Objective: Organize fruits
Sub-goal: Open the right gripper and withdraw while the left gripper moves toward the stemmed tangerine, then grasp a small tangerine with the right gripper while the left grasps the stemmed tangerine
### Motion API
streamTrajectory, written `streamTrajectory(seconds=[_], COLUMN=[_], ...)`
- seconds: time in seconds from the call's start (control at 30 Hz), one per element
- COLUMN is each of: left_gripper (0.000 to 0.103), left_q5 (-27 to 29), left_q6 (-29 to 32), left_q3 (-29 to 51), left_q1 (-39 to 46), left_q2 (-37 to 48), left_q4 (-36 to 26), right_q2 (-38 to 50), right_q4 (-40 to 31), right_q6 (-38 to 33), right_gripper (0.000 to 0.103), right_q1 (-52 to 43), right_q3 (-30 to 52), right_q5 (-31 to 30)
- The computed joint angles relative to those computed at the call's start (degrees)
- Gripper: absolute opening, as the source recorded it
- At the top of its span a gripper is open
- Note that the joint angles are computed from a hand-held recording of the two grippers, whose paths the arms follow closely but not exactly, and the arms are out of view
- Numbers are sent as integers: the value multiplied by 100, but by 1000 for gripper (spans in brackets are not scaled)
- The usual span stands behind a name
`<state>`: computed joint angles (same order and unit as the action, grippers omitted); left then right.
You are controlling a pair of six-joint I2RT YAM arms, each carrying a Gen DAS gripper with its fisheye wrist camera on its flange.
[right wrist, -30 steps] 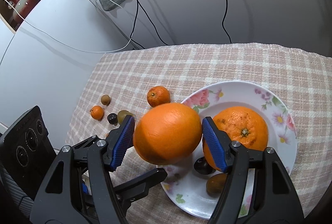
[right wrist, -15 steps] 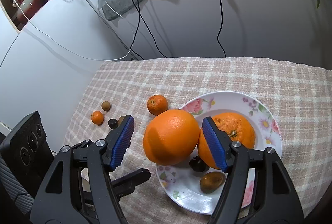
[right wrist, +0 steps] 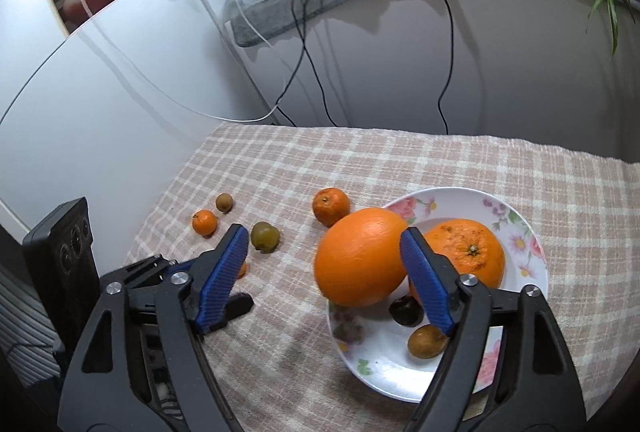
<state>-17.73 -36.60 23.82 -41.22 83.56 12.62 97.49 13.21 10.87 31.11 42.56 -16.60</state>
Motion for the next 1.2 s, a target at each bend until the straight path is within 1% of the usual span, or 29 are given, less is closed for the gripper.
streamTrajectory(seconds=[0.17, 0.3, 0.43, 0.57, 0.7, 0.77, 0.87, 0.93, 0.97, 1.07, 1.2], left_gripper=[60, 60, 60, 60, 58, 54, 50, 46, 43, 39, 37], left_q5=[-280, -320, -285, -114, 60, 214, 442, 639, 717, 922, 1033], left_q6=[-28, 17, 72, 185, 331, 466, 690, 896, 984, 1193, 1344], left_q3=[-488, -824, -1121, -1431, -1572, -1604, -1618, -1570, -1514, -1417, -1284], left_q1=[123, 297, 515, 893, 1290, 1553, 1948, 2268, 2413, 2724, 2882], left_q2=[-606, -1037, -1333, -1612, -1667, -1658, -1598, -1382, -1212, -783, -358], left_q4=[-237, -409, -487, -480, -397, -326, -186, -8, 74, 357, 579], right_q2=[4, 80, 318, 615, 967, 1158, 1387, 1539, 1640, 1933, 2208], right_q4=[398, 611, 614, 616, 615, 584, 555, 534, 511, 348, 180], right_q6=[-156, -306, -402, -482, -496, -491, -459, -441, -436, -401, -456], right_gripper=[84, 84, 84, 84, 84, 84, 84, 84, 80, 69, 61], right_q1=[450, 818, 1168, 1532, 1741, 1832, 1931, 1982, 2006, 2036, 2077], right_q3=[-226, -322, -216, -64, 137, 280, 465, 609, 706, 1031, 1339], right_q5=[291, 579, 749, 1030, 1072, 1050, 1014, 1005, 1003, 961, 963])
